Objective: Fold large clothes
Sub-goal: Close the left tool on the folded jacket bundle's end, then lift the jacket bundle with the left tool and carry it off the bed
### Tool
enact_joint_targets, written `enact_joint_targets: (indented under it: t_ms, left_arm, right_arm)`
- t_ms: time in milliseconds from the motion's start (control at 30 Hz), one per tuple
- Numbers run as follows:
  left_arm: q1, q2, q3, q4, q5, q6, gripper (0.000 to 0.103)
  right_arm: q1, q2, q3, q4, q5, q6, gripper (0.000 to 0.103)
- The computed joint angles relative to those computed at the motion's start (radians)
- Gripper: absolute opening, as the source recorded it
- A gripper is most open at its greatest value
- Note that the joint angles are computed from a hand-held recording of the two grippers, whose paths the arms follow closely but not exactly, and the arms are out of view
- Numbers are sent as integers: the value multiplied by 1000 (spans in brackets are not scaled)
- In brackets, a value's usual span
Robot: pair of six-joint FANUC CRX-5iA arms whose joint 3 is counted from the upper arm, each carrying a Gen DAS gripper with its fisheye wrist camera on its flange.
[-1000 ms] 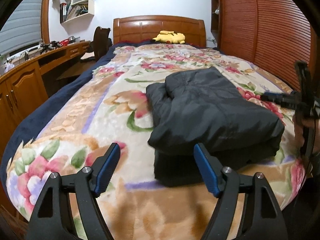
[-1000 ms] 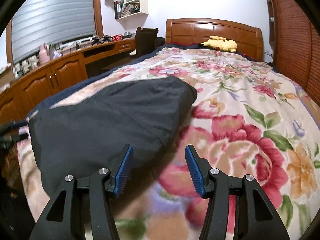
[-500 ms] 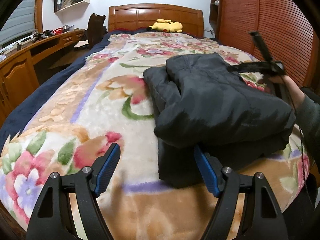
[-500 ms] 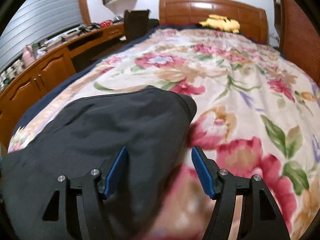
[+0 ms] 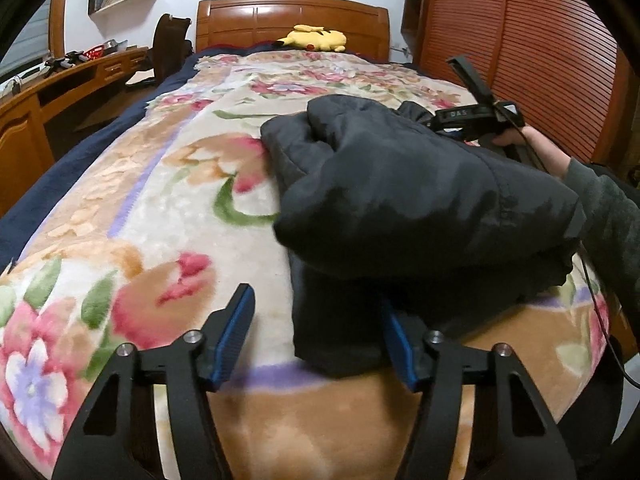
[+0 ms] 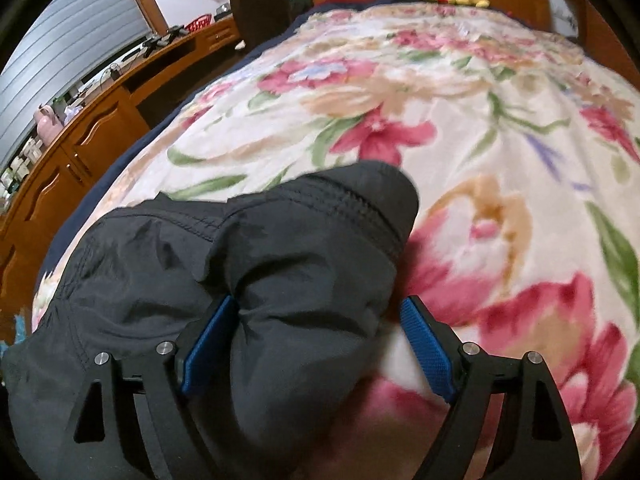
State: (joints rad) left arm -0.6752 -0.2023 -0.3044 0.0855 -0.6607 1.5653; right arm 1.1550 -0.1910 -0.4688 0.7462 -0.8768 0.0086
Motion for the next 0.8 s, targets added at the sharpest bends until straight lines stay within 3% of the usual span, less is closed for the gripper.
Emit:
enact_joint_targets:
  t_ms: [167,233,367,433,533,633,800]
  left_arm:
    - [-8,8,5,17,-12,-23,47]
    - [-11,12,7,30,-18,-36,37]
    - [-19,19,23,15,-33,-39,18]
    - [-20,11,15,24,-22,-47,9]
    - [-31,-22,1,-13,17,-14,7]
    - [-16,-74,-42,17,77,-27,7]
    - [40,-137,-75,29,98,-57,7]
  right_arm:
    - [-40,12,6,-75,98,75,85]
    - [-44,17,9,-91,121,104,72]
    - [-32,25,11,-65,110,109,59]
    - [-16,16,0,-19,85,74,38]
    - [18,5,-18,74,52,3,28]
    - [66,24,5,142,-20,-32,25]
    - [126,74,77,208,-91,-29,24]
